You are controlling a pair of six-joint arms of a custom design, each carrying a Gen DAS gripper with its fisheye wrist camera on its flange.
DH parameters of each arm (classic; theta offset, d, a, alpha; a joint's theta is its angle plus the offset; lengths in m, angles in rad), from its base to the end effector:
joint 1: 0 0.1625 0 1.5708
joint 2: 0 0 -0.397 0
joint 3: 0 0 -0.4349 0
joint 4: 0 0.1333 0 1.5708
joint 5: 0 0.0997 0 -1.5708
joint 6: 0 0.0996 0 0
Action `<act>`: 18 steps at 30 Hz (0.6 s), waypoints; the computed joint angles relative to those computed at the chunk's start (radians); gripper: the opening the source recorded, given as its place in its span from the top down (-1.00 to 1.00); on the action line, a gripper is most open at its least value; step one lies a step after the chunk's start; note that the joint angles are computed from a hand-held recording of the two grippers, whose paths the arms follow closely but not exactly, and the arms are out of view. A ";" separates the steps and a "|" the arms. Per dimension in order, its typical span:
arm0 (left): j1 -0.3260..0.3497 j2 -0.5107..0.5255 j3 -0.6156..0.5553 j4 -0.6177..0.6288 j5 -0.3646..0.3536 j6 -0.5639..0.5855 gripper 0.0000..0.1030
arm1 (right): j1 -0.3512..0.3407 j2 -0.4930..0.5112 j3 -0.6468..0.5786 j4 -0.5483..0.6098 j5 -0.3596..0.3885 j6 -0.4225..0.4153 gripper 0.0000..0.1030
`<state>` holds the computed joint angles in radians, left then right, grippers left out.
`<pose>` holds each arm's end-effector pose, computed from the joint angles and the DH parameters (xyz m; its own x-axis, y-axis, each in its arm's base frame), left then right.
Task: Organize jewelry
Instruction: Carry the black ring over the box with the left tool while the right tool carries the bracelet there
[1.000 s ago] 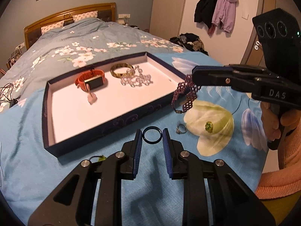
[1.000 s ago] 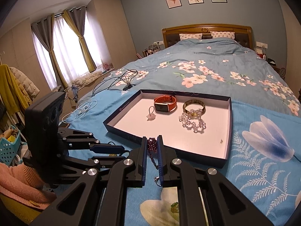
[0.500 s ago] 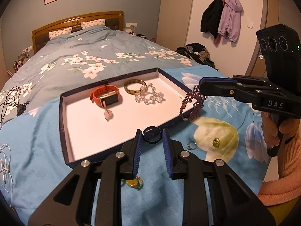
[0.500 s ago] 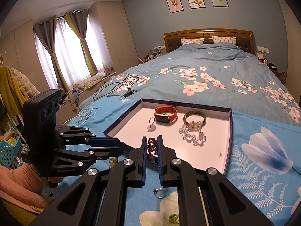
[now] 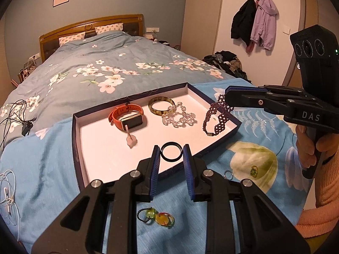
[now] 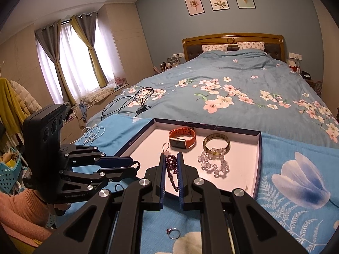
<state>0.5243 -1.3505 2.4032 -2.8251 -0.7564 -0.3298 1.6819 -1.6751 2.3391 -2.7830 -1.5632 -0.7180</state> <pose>-0.2550 -0.3851 0.1251 -0.7190 0.3343 -0.6093 0.6503 0.6328 -0.4202 0.1818 -0.4206 0.2563 -0.6859 -0.6445 0.3380 -0.7248 0.5633 -0.3968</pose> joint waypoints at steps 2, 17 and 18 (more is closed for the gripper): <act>0.008 0.006 -0.004 -0.008 0.000 0.007 0.57 | 0.001 0.007 -0.005 -0.003 -0.003 0.003 0.83; 0.037 0.035 -0.032 -0.019 0.013 0.029 0.57 | 0.000 0.081 -0.048 -0.034 -0.020 0.025 0.83; 0.038 0.037 -0.033 -0.020 0.015 0.030 0.57 | -0.001 0.084 -0.049 -0.036 -0.020 0.027 0.83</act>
<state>0.5622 -1.3136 2.3703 -2.8448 -0.7417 -0.2994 1.6809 -1.5915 2.2899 -2.8186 -1.5833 -0.6910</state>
